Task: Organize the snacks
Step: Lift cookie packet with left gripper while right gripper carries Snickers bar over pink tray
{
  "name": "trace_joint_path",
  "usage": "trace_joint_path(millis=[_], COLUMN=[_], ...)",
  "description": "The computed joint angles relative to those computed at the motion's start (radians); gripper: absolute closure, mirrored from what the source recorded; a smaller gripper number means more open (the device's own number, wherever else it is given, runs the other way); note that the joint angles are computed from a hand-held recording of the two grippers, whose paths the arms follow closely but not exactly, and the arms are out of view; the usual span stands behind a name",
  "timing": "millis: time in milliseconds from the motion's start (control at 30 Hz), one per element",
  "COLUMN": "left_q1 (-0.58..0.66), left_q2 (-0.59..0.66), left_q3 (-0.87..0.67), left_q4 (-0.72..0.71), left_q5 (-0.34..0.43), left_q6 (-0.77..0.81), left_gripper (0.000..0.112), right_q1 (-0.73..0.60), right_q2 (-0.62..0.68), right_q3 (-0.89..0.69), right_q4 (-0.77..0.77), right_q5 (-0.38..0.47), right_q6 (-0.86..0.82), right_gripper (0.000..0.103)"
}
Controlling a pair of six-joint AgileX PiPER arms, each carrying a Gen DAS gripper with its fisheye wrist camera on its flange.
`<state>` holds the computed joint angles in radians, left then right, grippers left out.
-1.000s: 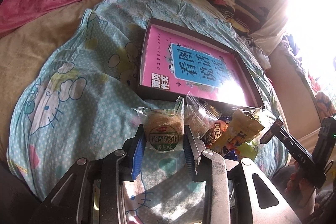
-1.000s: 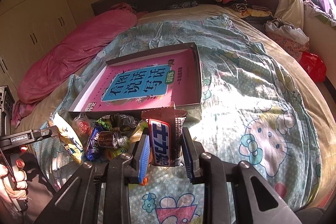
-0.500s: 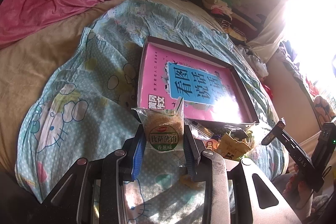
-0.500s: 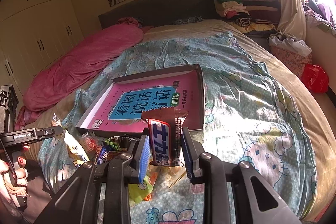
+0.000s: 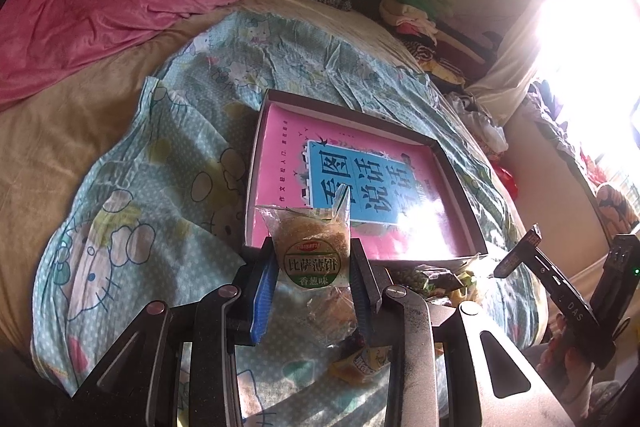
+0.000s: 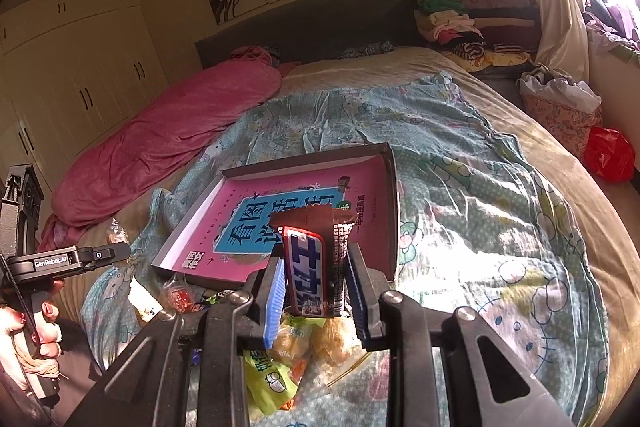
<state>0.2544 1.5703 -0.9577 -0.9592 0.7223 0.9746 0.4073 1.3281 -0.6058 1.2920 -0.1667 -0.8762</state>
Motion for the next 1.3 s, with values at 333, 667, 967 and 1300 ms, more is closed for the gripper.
trace_joint_path(millis=[333,667,967,1300], left_q1=[-0.058,-0.134,-0.159,-0.189], left_q2=[0.062,0.153,0.204,0.23], left_q3=[-0.068,-0.127,-0.157,-0.177], left_q4=[0.0,0.072,0.114,0.178], left_q5=[-0.045,-0.131,-0.152,-0.183], left_q6=[-0.036,-0.118,-0.16,-0.214], left_gripper=[0.077,0.077,0.077,0.077], right_q1=[-0.066,-0.118,-0.131,-0.138], right_q2=[0.071,0.158,0.224,0.273], right_q3=[-0.061,-0.121,-0.167,-0.202], right_q4=[-0.367,-0.519,-0.194,0.225], right_q5=[0.039,0.061,0.072,0.093], right_q6=[0.326,0.44,0.101,-0.328], right_gripper=[0.074,0.074,0.074,0.074])
